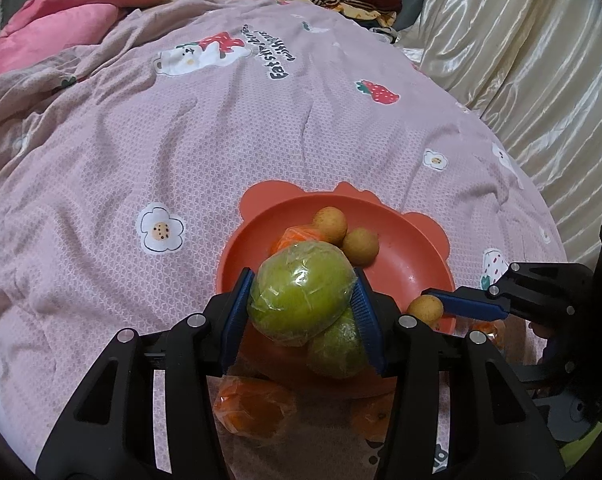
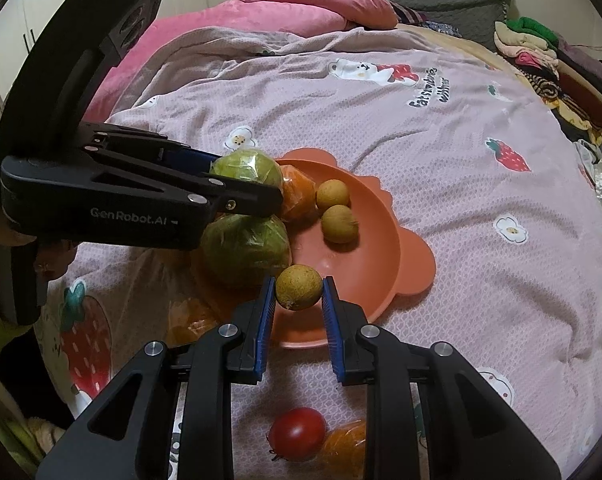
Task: Organize fruits
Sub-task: 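Carry the bagged green pear with the left tool while the right tool carries the brown fruit to the plate, then open the right tool to drop the brown fruit while the left tool releases the green pear onto the plate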
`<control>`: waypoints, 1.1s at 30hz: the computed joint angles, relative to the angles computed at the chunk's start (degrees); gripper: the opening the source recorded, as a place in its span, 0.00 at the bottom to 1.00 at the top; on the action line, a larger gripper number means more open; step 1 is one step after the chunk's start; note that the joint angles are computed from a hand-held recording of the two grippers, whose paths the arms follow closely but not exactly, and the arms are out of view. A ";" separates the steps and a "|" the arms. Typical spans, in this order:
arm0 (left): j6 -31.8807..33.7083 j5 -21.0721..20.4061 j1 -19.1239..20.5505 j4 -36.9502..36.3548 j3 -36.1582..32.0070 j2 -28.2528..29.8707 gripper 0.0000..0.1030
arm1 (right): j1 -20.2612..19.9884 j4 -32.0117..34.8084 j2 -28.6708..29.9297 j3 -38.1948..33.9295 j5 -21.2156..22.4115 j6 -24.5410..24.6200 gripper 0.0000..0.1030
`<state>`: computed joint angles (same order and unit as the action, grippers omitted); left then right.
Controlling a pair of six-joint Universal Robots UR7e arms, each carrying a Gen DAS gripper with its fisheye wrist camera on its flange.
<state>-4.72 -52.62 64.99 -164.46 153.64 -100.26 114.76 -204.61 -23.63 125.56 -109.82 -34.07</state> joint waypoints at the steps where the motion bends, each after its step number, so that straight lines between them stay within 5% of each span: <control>1: 0.02 -0.01 0.03 -0.02 -0.01 -0.02 0.39 | -0.01 0.06 -0.01 -0.01 -0.01 0.14 0.22; 25: -0.81 0.72 0.22 0.33 0.05 -0.76 0.39 | 0.05 -0.73 -1.26 1.37 0.84 1.22 0.23; 33: -1.02 0.79 0.15 0.52 0.14 -1.76 0.39 | 0.01 -1.47 -1.70 2.03 1.11 2.05 0.33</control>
<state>-5.74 -51.83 65.14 -163.94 153.77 -102.02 114.77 -206.09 -25.32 127.59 -108.71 -32.02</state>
